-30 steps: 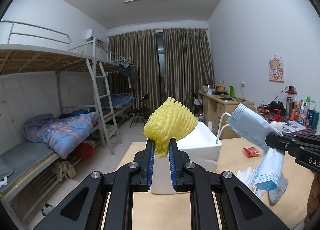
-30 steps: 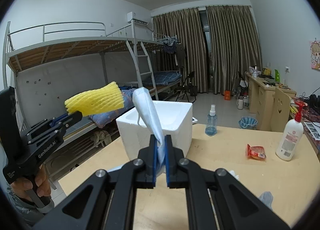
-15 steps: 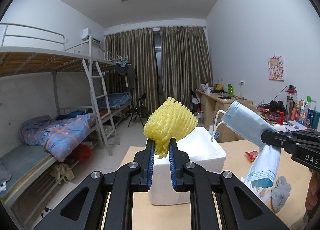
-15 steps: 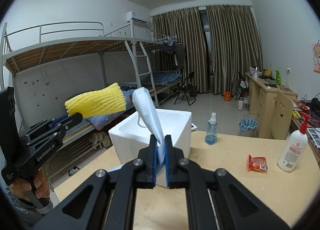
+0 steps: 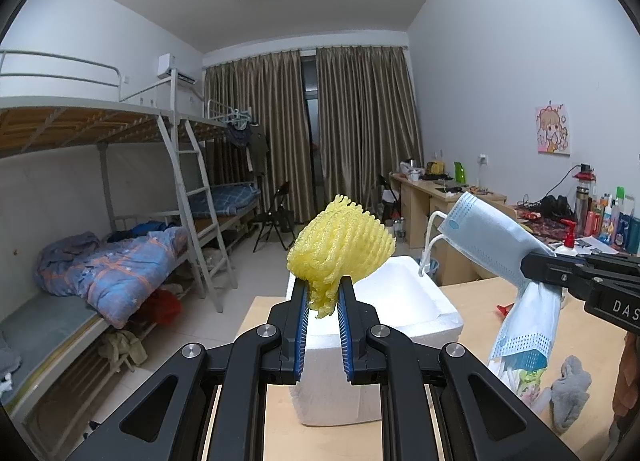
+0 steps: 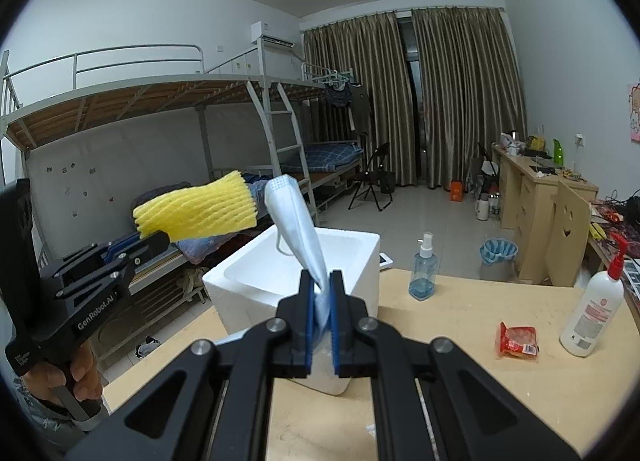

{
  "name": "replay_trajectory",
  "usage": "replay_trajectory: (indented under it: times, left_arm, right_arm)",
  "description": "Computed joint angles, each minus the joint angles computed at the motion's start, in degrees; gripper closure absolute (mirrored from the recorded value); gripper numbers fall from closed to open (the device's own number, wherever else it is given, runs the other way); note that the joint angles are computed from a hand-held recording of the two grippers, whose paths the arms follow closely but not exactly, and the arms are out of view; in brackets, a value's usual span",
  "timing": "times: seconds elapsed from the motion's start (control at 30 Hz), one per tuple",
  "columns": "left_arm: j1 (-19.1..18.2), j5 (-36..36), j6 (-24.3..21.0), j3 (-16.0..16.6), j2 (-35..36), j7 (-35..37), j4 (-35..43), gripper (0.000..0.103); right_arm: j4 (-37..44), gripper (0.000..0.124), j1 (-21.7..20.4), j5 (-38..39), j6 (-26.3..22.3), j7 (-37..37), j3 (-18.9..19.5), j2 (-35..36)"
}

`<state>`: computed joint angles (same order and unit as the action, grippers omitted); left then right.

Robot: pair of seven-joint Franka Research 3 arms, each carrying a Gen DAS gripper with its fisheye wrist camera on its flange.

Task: Organize soft objects
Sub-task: 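Lift the yellow net and blue mask and carry both over the white foam box, then open the left tool over the box while the right tool releases the mask inside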

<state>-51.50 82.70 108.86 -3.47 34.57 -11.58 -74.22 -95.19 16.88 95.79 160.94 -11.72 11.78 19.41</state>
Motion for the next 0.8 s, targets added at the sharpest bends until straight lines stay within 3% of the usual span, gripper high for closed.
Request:
replay_trajectory:
  times: [0.8]
  left_arm:
    - [5.85,-5.89,13.65,2.61,4.06,5.63,4.95,0.088]
  right_arm:
    - [9.61,0.115,-1.20,-15.35,4.73,13.69,3.83,7.37]
